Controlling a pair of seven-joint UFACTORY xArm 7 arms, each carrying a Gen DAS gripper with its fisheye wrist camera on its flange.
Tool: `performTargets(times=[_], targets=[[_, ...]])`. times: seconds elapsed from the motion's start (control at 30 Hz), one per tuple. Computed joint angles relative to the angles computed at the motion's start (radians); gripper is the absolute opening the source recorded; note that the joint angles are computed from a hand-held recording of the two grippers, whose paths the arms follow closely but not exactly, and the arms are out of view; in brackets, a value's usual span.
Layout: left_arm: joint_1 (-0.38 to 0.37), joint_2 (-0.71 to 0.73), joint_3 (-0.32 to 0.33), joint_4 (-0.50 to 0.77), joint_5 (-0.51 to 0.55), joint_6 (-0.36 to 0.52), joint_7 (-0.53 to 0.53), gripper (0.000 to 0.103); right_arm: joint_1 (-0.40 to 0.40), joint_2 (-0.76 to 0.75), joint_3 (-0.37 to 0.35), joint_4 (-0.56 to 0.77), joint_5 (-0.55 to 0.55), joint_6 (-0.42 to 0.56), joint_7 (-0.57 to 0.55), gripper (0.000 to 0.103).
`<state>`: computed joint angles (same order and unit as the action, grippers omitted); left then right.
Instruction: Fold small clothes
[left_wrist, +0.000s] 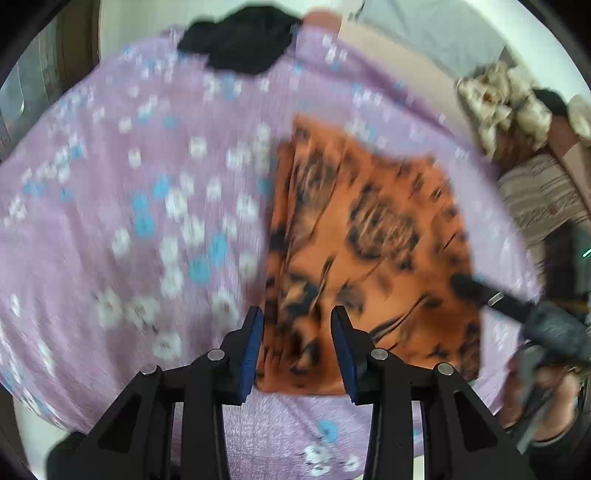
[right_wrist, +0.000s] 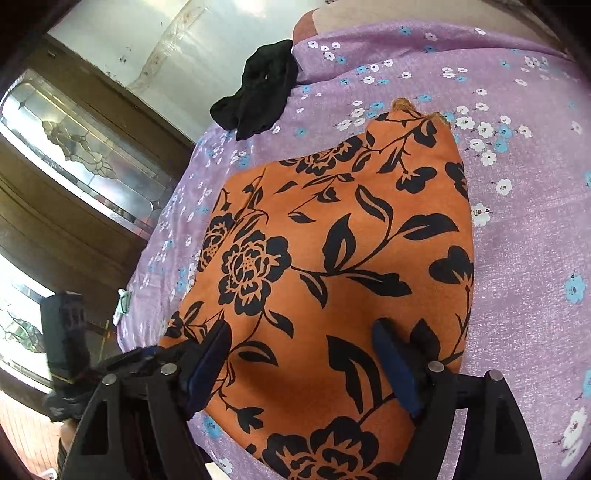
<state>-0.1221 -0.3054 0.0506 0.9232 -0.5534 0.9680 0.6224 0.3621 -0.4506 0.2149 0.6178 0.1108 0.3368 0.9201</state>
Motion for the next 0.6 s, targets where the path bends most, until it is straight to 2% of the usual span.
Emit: performTargets(times=[0.1,0.2,0.23,0.27,0.4,0.5,0.6], targets=[[-0.009,0.045,0.001,0.083,-0.032,-0.021,0.014,0.047,0.014,0.009,-0.014,-0.010,0.016,-0.036,-0.015,0.083],[-0.016,0.222,-0.035,0.240,-0.015,-0.009,-0.027,0.047,0.010,0.009,-0.006,-0.006,0.011,-0.032,-0.014,0.084],[-0.014,0.293,-0.051,0.303,-0.007,0.007,-0.056,0.044,0.010,0.009,-0.006,-0.007,0.011,-0.033,-0.014,0.085],[-0.012,0.351,-0.068,0.354,0.009,0.014,-0.085,0.038,0.013,0.005,-0.008,-0.012,0.014,-0.039,-0.016,0.085],[-0.031,0.540,-0.116,0.523,0.177,0.000,-0.248,0.036,0.037,-0.004,-0.029,-0.034,0.041,-0.071,-0.040,0.085],[-0.019,0.528,-0.140,0.507,0.209,-0.027,-0.270,0.037,0.028,0.009,-0.020,-0.025,0.034,-0.072,-0.042,0.085],[-0.008,0.413,-0.151,0.392,0.194,-0.123,-0.209,0.037,0.016,0.002,-0.005,-0.033,0.020,-0.080,-0.032,0.085]])
